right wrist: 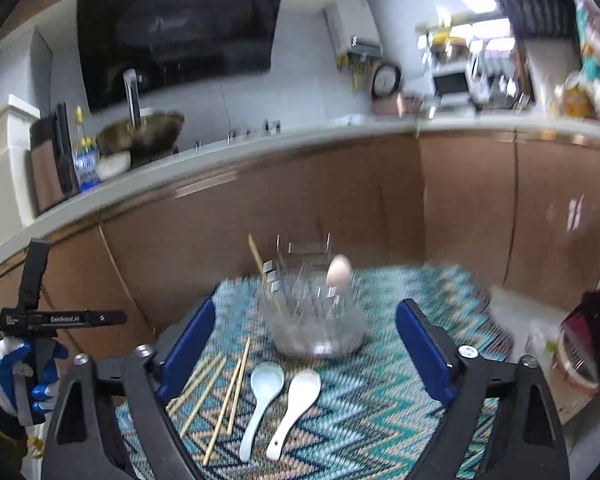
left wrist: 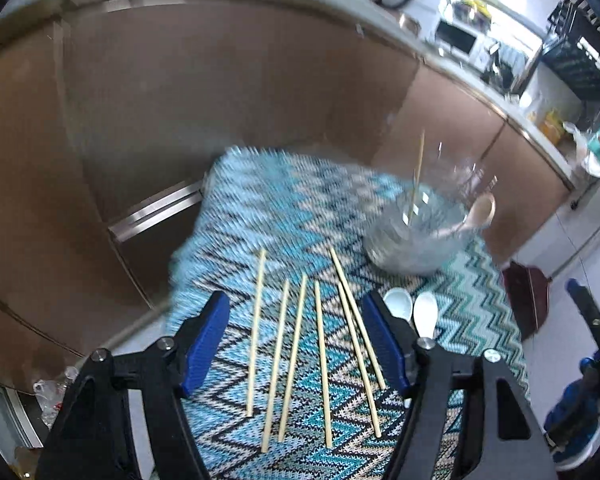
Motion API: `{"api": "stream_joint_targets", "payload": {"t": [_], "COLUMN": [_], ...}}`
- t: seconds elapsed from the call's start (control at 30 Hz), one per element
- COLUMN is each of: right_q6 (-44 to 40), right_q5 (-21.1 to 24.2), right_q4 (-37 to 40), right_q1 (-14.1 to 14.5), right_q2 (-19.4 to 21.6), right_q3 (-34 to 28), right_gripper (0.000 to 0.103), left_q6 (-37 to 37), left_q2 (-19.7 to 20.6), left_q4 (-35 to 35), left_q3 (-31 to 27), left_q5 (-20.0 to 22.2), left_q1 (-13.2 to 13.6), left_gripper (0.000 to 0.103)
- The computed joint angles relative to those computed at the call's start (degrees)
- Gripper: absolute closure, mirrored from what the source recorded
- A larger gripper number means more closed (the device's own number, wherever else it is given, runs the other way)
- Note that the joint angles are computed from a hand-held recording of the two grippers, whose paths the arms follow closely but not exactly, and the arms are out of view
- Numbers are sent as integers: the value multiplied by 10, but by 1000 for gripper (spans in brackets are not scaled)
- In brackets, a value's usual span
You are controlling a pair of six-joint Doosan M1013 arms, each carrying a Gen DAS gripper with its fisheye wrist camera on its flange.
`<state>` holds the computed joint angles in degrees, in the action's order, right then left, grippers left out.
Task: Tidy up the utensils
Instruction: 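Grasp another bamboo chopstick with the left tool while the right tool grasps a white spoon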
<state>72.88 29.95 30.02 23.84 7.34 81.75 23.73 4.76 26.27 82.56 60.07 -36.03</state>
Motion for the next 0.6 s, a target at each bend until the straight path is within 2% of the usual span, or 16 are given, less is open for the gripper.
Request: {"api": "stream_joint_targets", "payload": {"t": [0.03, 0.1, 0.2, 0.3, 0.43, 0.6], "right_q6": [-2, -17, -25, -33, -37, -39], "right_q5": [14, 48, 93, 131, 171, 193], "right_q4": [4, 25, 48, 67, 68, 66], "right_q1": [-1, -5, -12, -16, -19, -20], "right_q2": [7, 24, 48, 71, 100, 122], "right_q3": [-5, -14, -30, -44, -64, -78], "right_gripper": [23, 34, 43, 48, 50, 51], "left_q6": [21, 54, 98, 140, 173, 181], "left_q2": [5, 16, 38, 59, 83, 97], "left_q4": [-31, -85, -130, -172, -202, -216], "left_q3": [-1, -5, -19, -32, -49, -55], "left_q5": [-10, -18, -9, 3, 25, 35], "left_q1": [11, 29, 45, 60, 74, 86], "left_gripper": [53, 63, 64, 67, 71, 76]}}
